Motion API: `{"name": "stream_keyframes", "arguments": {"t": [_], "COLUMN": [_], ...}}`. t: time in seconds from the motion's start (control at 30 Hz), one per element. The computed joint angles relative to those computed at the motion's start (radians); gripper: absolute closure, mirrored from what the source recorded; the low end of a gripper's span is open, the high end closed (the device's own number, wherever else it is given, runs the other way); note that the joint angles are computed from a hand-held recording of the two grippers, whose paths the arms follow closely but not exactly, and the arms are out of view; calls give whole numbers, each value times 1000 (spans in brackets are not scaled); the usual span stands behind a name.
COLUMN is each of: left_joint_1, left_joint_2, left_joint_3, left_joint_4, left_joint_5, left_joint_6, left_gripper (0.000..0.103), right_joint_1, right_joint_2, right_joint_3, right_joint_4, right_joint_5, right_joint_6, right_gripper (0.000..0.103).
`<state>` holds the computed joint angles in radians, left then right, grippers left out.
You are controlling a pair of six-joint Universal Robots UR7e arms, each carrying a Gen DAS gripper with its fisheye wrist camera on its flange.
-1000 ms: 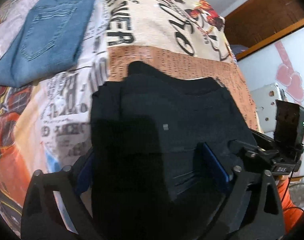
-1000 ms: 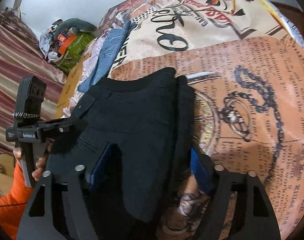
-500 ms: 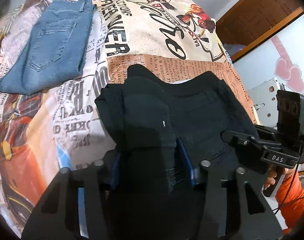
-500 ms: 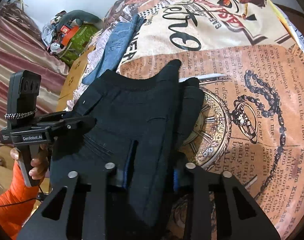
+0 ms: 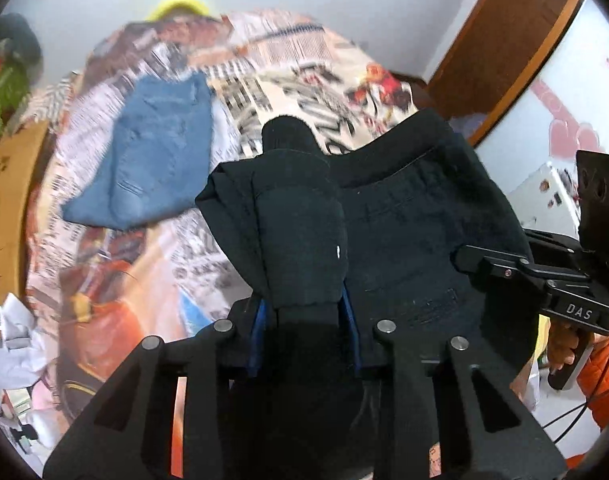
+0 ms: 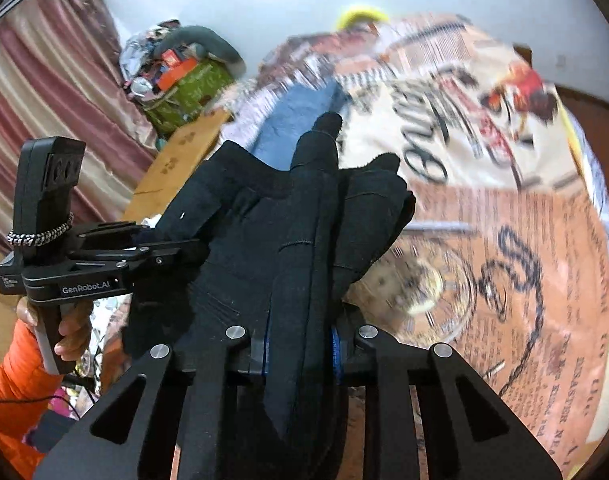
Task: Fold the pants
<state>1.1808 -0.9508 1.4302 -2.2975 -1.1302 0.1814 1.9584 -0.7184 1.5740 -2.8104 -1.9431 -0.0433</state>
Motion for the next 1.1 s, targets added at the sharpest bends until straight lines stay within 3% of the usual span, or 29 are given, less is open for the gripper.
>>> {"name": "stream_keyframes", "arguments": {"t": [0.17,0.53,0.93,1.1], "left_joint_1": [-14,-13,70,121], "left_joint_2": [-28,3,216,377], "left_joint_3": [-21,-166,-513,-775], "left_joint_4": [-67,-204,-149,-14], "left_joint_5": [28,66,95,109], "left_joint_6": [31,164,239,244], "left_gripper": [71,71,71,71], "right_joint_1": [43,64,44,18], "right_joint_2": [49,190,428,552], "right_joint_3": [-89,-360,-725,-914], "right_joint_4": [-31,-45,45,133], "right_joint_5": [-24,40,40,40], "right_joint_6": [-84,-160,-198,-186], "right_gripper": [85,85,85,85]}}
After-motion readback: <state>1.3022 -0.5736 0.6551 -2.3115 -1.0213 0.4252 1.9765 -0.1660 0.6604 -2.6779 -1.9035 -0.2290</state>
